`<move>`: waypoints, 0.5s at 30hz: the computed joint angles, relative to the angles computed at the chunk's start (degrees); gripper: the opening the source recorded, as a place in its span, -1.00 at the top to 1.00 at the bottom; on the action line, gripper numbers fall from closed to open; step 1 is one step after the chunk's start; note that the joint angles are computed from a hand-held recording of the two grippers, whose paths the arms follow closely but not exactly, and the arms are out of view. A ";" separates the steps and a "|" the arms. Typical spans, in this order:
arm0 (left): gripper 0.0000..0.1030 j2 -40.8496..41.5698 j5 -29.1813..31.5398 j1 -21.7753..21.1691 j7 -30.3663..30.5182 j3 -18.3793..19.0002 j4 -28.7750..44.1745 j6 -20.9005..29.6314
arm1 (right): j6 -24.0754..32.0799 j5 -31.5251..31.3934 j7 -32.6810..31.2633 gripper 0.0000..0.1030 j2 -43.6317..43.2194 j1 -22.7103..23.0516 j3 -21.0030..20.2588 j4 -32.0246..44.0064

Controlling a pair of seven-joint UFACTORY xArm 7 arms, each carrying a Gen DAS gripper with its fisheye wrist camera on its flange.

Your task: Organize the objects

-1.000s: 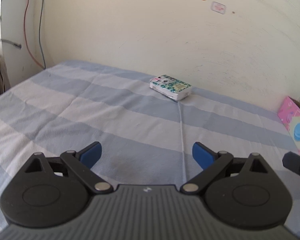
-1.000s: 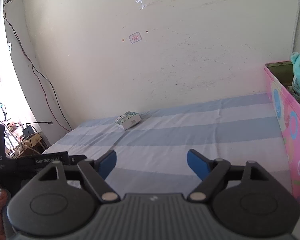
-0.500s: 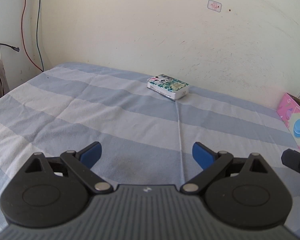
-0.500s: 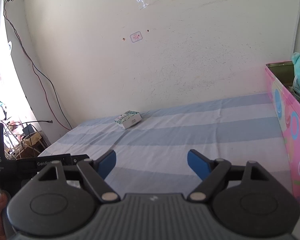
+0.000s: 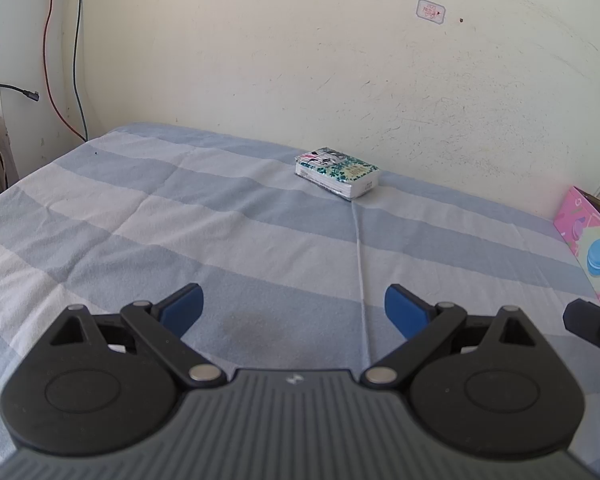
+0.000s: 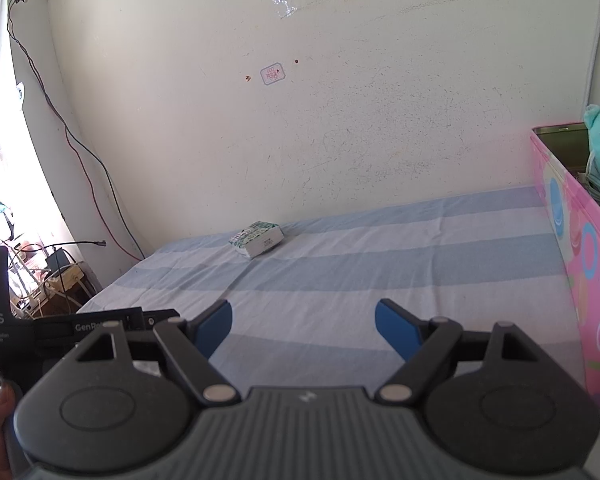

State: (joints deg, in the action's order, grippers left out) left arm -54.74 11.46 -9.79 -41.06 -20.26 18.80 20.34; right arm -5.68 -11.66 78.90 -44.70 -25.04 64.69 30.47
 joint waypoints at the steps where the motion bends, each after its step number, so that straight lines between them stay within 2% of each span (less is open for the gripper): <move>1: -0.92 -0.10 -0.03 -0.05 -0.11 -0.05 -0.07 0.07 | 0.03 -0.01 0.02 -0.59 -0.01 0.01 0.00 0.01; 15: -0.92 -0.04 0.05 0.03 -0.60 0.04 -0.09 0.16 | 0.22 -0.19 0.10 -0.59 0.16 0.04 -0.10 0.15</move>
